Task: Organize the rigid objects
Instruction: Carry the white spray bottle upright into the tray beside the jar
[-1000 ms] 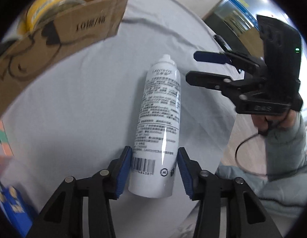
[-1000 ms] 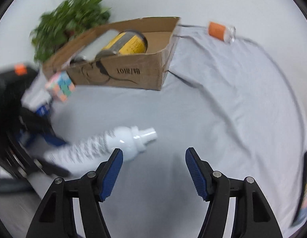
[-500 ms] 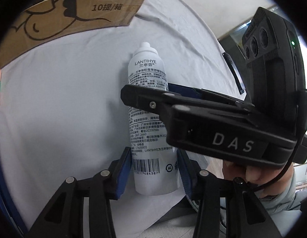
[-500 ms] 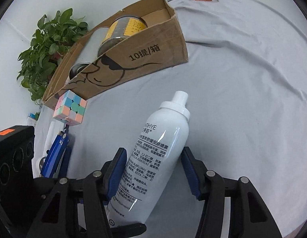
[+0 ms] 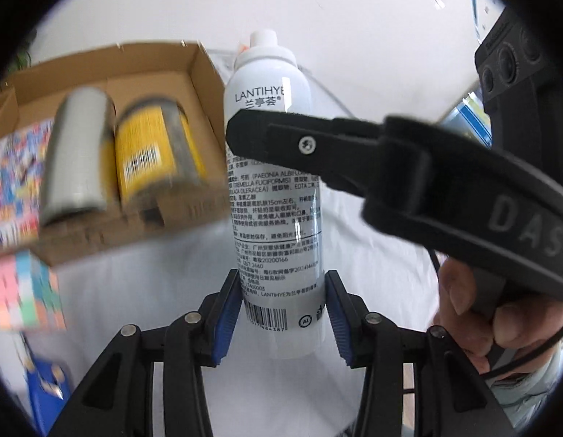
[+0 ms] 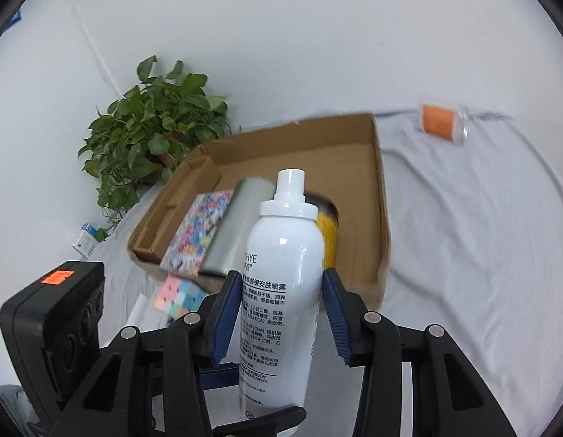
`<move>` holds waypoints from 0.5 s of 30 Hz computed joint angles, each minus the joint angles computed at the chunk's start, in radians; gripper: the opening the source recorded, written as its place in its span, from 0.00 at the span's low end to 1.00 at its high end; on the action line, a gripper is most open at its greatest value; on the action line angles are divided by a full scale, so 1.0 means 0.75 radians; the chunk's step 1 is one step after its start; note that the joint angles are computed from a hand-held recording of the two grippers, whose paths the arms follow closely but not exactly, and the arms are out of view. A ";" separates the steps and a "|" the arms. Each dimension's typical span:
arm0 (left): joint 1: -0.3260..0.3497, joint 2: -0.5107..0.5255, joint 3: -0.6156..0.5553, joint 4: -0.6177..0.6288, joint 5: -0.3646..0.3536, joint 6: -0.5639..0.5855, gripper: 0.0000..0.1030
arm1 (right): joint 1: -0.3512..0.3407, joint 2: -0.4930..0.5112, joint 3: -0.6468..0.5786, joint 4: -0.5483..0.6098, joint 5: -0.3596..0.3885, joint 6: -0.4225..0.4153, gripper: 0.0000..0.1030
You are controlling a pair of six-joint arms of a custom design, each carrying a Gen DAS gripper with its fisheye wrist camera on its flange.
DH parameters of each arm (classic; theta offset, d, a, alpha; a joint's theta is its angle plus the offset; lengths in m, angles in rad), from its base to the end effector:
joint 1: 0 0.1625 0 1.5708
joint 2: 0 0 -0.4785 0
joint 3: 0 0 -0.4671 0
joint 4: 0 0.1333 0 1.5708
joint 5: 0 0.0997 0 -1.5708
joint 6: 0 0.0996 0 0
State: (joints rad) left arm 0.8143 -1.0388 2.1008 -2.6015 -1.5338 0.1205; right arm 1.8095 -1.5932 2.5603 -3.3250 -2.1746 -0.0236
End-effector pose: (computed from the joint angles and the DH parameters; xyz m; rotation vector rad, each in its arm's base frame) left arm -0.2894 -0.5062 0.0643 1.3155 2.8032 0.0281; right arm 0.1651 -0.3539 0.2691 0.0062 -2.4414 1.0805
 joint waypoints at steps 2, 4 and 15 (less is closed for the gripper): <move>0.000 0.031 -0.050 -0.016 0.001 -0.017 0.43 | -0.017 -0.029 -0.068 0.091 0.027 -0.054 0.42; 0.008 0.074 -0.122 -0.007 -0.011 -0.042 0.43 | -0.047 -0.036 -0.153 0.189 0.055 -0.101 0.42; 0.053 0.340 -0.443 0.175 0.023 -0.176 0.43 | -0.272 0.075 -0.451 0.501 0.218 -0.200 0.41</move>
